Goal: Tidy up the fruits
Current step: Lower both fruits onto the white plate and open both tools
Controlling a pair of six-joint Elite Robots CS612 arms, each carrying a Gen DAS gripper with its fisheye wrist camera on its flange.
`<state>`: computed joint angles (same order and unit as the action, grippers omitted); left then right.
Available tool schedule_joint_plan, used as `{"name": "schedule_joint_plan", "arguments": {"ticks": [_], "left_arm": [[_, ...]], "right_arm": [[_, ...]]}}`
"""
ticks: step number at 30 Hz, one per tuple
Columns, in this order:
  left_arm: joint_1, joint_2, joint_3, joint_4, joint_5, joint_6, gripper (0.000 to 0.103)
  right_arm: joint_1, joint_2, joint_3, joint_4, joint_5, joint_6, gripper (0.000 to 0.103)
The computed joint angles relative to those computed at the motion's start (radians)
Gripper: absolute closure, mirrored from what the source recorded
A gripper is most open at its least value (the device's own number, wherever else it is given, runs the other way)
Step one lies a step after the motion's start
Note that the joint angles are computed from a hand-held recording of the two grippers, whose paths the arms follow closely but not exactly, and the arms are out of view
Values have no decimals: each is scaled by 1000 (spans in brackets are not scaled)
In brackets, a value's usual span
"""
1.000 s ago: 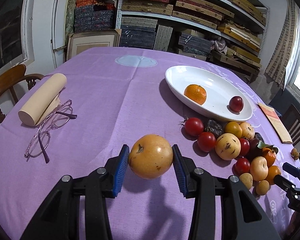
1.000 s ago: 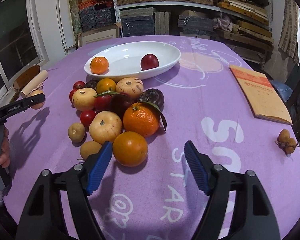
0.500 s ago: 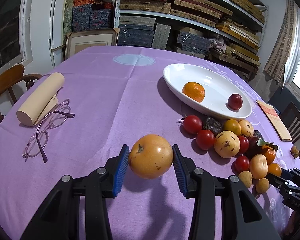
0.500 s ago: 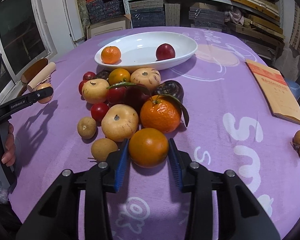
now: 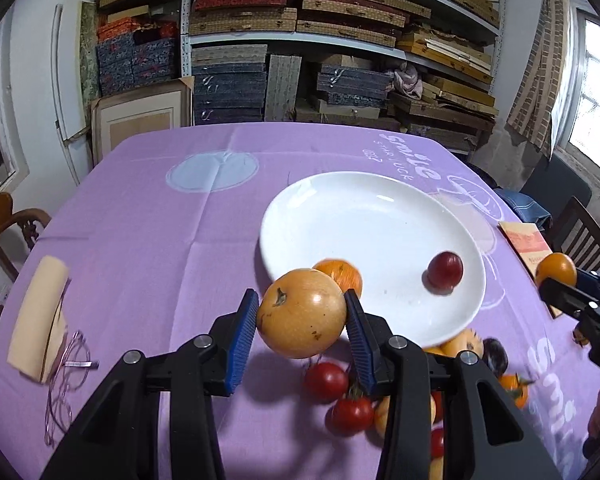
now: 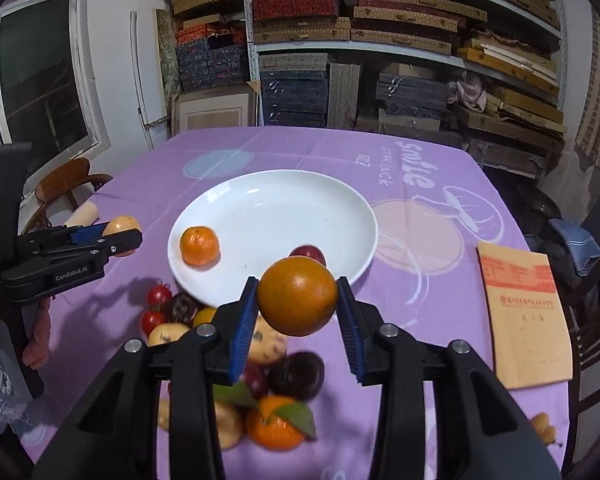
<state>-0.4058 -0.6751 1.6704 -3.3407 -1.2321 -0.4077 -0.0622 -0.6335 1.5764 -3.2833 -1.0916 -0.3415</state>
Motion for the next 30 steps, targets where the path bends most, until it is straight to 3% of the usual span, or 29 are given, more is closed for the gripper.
{"name": "schedule_joint_plan", "arguments": {"ticks": [5,9,13,14,16,18,22,27,30], "left_arm": [[14,61,-158,127,17,53,59],[38,104,-260,236,-31,21,59],[45,126,-299,258,-31,19,55],[45,127,-301,262,-31,23,51],[42,127,-294,247,-15,25,39],[41,125,-287,239,-9,25,39],[42,97,-239,208,-11,-7,39],[29,37,-122,126,28,-24,36],[16,6,-38,73,54,-46,32]], "right_arm": [[36,88,-199,183,-63,9,65],[51,146,-326,326,-89,-2,65],[58,180,-391,392,-105,-10,65],[58,182,-391,380,-106,-5,63],[55,179,-382,346,-102,12,49],[48,169,-364,319,-81,30,44],[30,126,-290,235,-56,59,43],[-11,56,-132,49,-6,138,28],[-34,26,-37,-62,18,172,26]]}}
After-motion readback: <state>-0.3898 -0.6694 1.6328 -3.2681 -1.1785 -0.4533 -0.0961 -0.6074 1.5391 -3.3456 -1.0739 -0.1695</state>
